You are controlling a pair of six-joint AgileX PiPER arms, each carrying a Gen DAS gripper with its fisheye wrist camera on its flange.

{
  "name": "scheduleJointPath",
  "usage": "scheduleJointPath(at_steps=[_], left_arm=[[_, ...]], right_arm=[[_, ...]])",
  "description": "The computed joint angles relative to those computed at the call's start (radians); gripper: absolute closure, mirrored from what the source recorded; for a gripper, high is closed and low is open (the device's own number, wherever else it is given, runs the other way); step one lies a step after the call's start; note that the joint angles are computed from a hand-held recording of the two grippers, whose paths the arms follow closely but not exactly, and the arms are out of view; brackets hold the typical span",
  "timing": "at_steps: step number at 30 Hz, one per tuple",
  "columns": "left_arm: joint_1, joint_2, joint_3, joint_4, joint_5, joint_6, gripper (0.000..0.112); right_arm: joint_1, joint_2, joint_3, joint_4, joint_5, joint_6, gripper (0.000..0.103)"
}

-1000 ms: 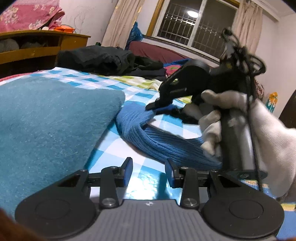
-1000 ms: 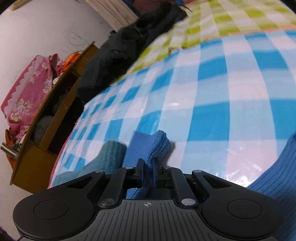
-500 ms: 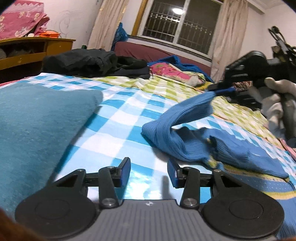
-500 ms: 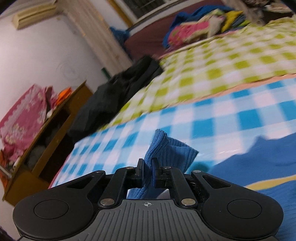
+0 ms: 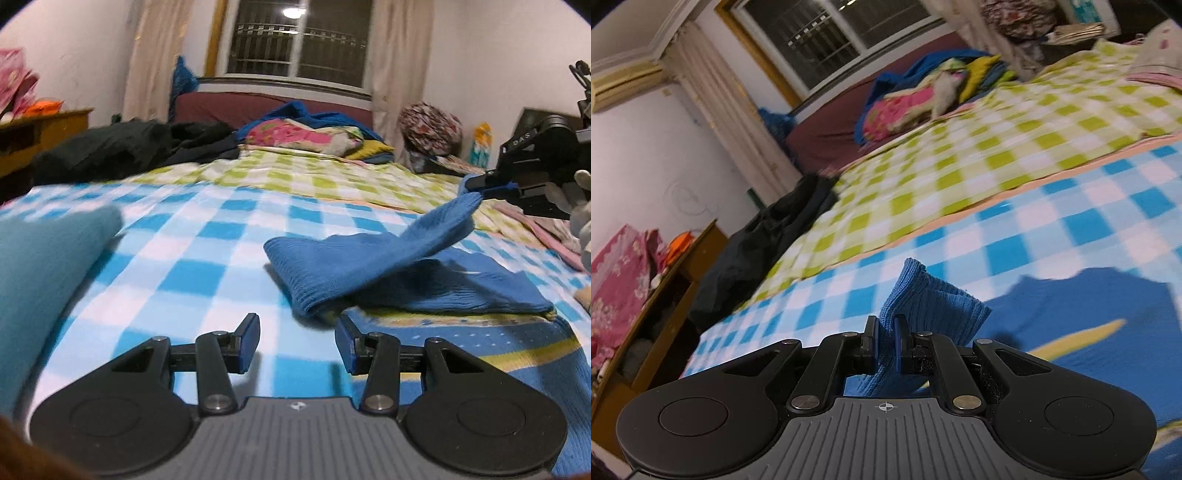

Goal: Fold small clothes
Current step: 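Carry the sleeve across the sweater body with the right gripper and release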

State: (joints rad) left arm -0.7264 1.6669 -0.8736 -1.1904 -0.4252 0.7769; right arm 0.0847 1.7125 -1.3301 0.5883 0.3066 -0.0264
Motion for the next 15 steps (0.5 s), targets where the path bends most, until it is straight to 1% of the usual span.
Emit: scheduleJointPath(at_steps=[4, 7, 9, 11, 14, 15], left_arm=[[-0.031, 0.066, -0.125, -0.143, -0.001, 0.222, 0.059], [-0.049, 0.115, -0.205, -0.225, -0.018, 0.336, 0.057], [-0.053, 0.141, -0.241, -0.264, -0.015, 0.382, 0.057], [-0.057, 0.169, -0.278, -0.329, -0.013, 0.461, 0.057], [-0.073, 0.21, -0.323, -0.425, -0.034, 0.591, 0.056], [-0.076, 0.22, -0.331, -0.45, -0.041, 0.626, 0.056]], right_arm=[[-0.088, -0.07, 0.105, 0.195, -0.03, -0.202, 0.095], [-0.156, -0.133, 0.21, 0.429, -0.049, -0.459, 0.095], [-0.196, -0.166, 0.28, 0.575, -0.061, -0.619, 0.095], [-0.248, -0.183, 0.343, 0.737, -0.041, -0.788, 0.095], [-0.292, -0.181, 0.41, 0.804, -0.042, -0.882, 0.095], [-0.309, -0.173, 0.423, 0.811, -0.022, -0.896, 0.094]])
